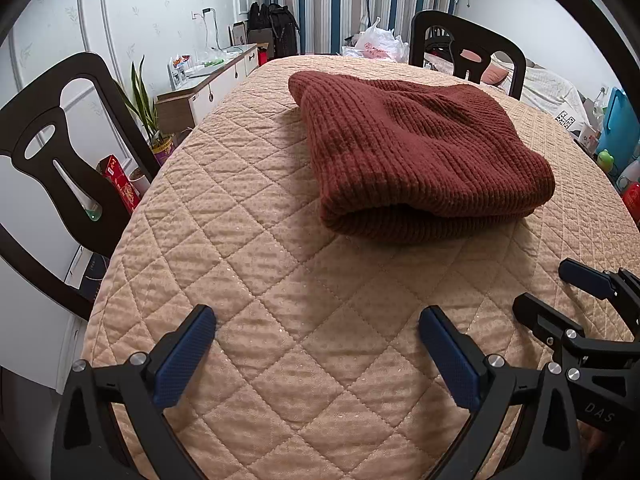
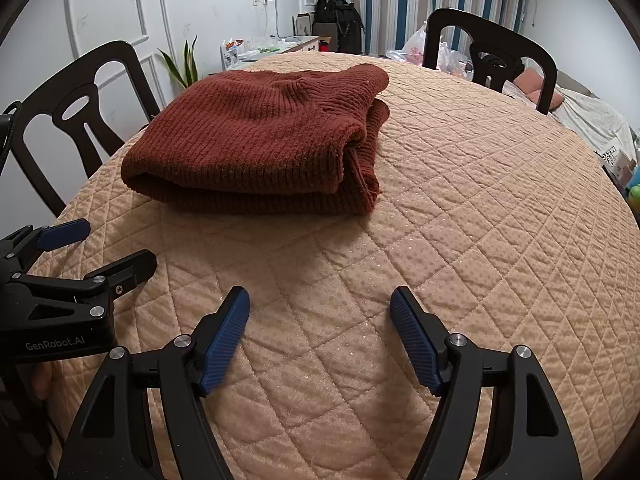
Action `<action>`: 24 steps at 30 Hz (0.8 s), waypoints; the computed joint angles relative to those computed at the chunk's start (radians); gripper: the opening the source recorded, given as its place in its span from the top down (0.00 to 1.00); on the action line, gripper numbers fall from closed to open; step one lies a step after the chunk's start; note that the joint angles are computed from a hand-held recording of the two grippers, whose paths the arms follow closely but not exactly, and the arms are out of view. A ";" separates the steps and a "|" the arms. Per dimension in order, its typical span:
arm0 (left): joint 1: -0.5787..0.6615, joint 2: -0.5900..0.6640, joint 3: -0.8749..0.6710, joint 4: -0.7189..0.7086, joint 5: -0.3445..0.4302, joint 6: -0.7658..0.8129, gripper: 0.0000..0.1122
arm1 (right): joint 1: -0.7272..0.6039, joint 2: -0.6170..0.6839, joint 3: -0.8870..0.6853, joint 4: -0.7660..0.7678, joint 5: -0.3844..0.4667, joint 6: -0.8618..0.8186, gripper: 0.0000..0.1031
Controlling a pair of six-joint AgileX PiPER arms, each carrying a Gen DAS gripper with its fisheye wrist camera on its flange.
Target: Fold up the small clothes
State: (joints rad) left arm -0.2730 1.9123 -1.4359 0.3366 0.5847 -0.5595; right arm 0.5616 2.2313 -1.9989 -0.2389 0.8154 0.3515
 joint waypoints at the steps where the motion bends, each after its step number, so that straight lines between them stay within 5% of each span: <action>1: 0.000 0.001 -0.001 0.000 0.001 0.000 0.09 | 0.000 0.000 0.000 0.000 0.000 0.000 0.29; 24: 0.000 0.000 -0.001 0.000 0.001 -0.001 0.08 | 0.001 0.001 -0.002 0.000 0.001 0.002 0.27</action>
State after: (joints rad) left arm -0.2733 1.9125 -1.4364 0.3370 0.5852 -0.5601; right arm 0.5626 2.2327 -2.0007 -0.2392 0.8160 0.3534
